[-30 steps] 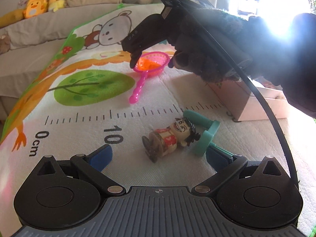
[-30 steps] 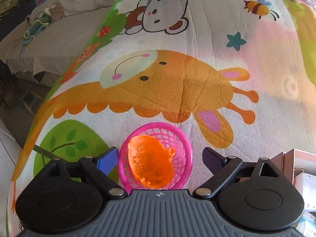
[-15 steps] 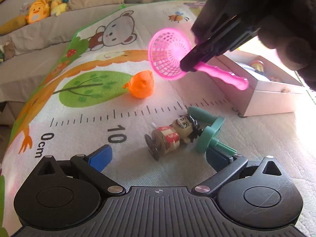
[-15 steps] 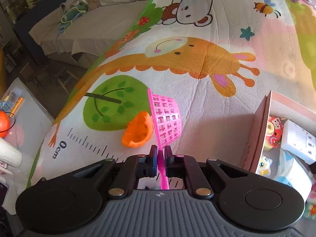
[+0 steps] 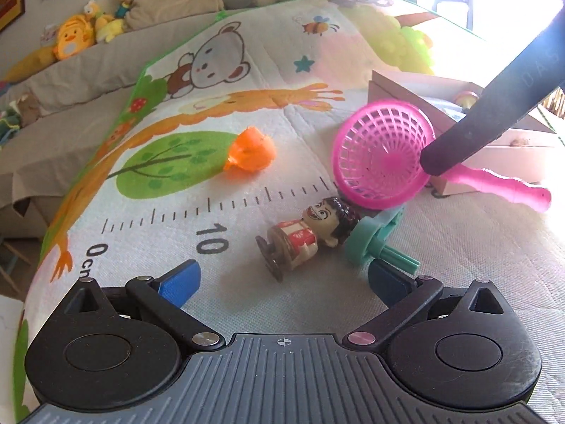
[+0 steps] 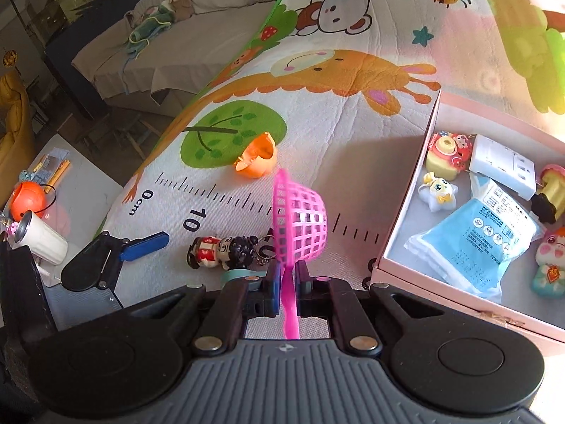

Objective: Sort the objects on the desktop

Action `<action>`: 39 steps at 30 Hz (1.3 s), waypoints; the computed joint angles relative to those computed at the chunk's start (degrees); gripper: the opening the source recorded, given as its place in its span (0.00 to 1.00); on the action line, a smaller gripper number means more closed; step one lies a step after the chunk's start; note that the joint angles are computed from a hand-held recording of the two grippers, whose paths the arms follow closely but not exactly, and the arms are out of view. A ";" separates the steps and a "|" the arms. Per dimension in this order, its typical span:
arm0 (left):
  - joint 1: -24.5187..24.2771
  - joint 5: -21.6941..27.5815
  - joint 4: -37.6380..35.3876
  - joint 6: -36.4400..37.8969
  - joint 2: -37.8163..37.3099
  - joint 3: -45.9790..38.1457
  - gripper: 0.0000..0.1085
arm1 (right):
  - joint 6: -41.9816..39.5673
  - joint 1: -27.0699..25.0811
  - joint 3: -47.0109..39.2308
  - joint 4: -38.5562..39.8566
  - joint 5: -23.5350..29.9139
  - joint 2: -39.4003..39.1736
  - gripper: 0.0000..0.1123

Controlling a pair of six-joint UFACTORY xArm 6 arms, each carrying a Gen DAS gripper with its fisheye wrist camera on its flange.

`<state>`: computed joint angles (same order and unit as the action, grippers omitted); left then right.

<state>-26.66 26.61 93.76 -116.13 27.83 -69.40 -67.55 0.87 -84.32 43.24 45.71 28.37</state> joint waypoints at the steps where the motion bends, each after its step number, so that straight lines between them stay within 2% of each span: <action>1: 0.16 -0.29 -0.03 0.02 0.02 -0.10 0.95 | -1.74 0.03 1.50 1.13 -1.32 -0.73 0.19; 2: 0.44 -0.56 -0.27 -0.03 0.02 -0.12 0.95 | -3.57 -0.15 2.74 2.52 -1.79 -1.41 0.27; 4: 1.08 -1.26 -0.88 -0.37 0.06 -0.16 0.95 | -7.13 -0.48 5.09 5.07 -2.47 -2.70 0.33; 6: 1.75 -2.14 -0.88 -0.86 0.19 -0.33 0.95 | -12.57 -0.40 8.84 8.44 -5.39 -4.62 0.38; 8: 1.69 -0.60 -2.33 0.47 0.35 -0.59 0.95 | -19.20 -0.18 13.13 12.48 -9.28 -6.53 0.50; 10: 1.56 1.53 -4.41 2.21 0.53 -0.95 0.95 | -24.89 -0.12 16.24 15.74 -11.80 -7.61 0.54; 14: 1.97 3.73 -7.72 3.22 0.74 -1.44 0.95 | -31.28 0.61 19.48 20.48 -13.84 -7.66 0.64; 19: 2.25 5.55 -8.44 2.25 -0.87 -0.16 0.95 | -37.29 3.32 19.66 27.76 -15.57 -5.84 0.68; 22: 2.40 5.74 -6.99 0.60 -2.67 1.39 0.95 | -39.58 5.23 17.93 32.19 -16.68 -3.83 0.68; 24: 2.47 5.50 -6.32 -0.12 -3.59 2.20 0.95 | -41.32 6.13 16.96 34.36 -17.13 -2.95 0.63; 26: 2.40 5.20 -6.05 -0.52 -4.12 2.68 0.95 | -40.81 6.45 16.28 34.59 -16.97 -2.63 0.47; 29: 2.24 4.18 -5.01 -1.62 -4.47 3.01 0.95 | -40.85 6.17 16.27 34.71 -16.98 -2.75 0.31; 32: 1.85 3.33 -4.07 -1.89 -4.26 2.63 0.95 | -41.69 5.03 17.37 34.55 -17.22 -3.66 0.24; 39: 1.03 1.82 -4.14 -0.47 -2.96 1.33 0.95 | -44.66 1.05 19.84 36.65 -18.52 -5.55 0.23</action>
<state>-25.64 28.42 89.62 -116.59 24.87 -68.07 -112.21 1.92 -64.48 79.89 27.19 22.82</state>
